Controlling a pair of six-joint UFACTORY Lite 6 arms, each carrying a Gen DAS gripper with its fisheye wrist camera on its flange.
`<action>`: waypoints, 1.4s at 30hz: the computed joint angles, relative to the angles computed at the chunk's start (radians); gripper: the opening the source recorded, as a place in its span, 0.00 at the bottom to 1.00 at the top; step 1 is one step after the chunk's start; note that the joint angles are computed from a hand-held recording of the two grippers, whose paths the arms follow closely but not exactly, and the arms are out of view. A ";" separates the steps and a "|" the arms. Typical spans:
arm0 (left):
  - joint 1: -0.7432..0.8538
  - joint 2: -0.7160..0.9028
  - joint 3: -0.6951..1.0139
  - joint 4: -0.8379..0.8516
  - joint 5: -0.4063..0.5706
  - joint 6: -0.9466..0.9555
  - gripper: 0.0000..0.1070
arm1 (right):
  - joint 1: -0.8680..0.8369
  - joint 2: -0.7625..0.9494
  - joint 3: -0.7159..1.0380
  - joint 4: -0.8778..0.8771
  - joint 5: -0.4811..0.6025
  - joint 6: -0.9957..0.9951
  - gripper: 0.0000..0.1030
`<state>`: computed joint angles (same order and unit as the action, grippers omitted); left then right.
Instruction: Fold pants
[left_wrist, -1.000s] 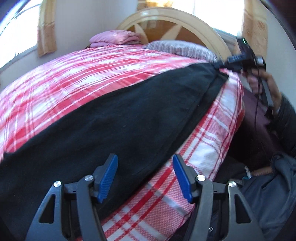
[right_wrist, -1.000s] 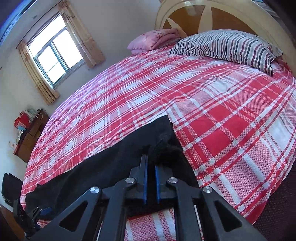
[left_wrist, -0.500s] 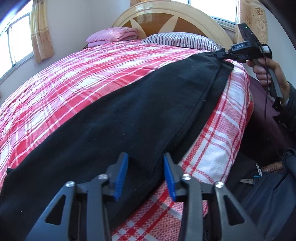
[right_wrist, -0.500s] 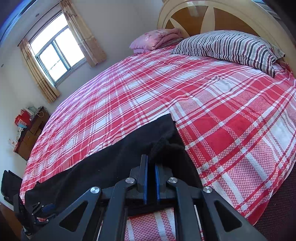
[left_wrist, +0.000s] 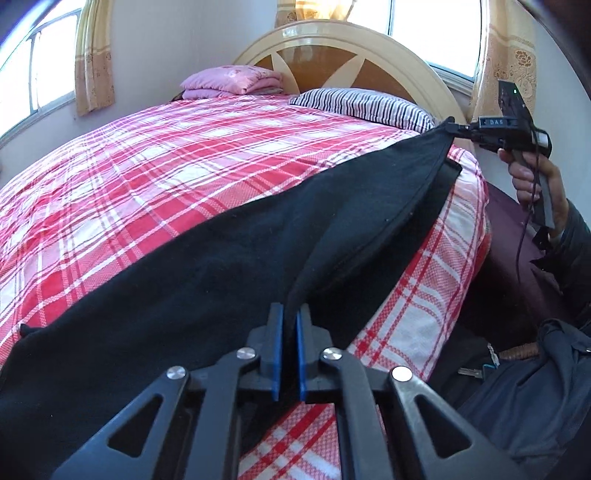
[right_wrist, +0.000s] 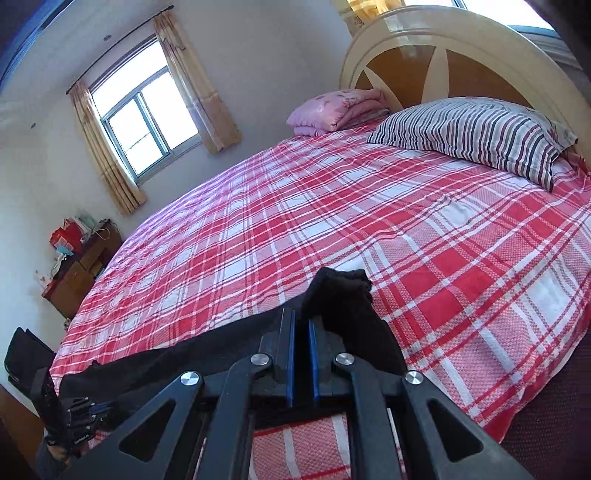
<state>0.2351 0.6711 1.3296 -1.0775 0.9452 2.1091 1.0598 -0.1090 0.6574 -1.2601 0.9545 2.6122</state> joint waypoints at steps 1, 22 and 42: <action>0.002 0.004 0.002 0.013 0.002 -0.003 0.07 | 0.007 -0.001 -0.007 0.007 -0.005 0.003 0.06; 0.029 0.014 -0.045 0.066 0.004 0.084 0.25 | 0.114 -0.051 -0.111 0.027 0.135 0.143 0.36; 0.023 0.051 -0.005 0.064 0.022 0.037 0.25 | 0.031 -0.042 -0.136 0.104 -0.010 0.117 0.08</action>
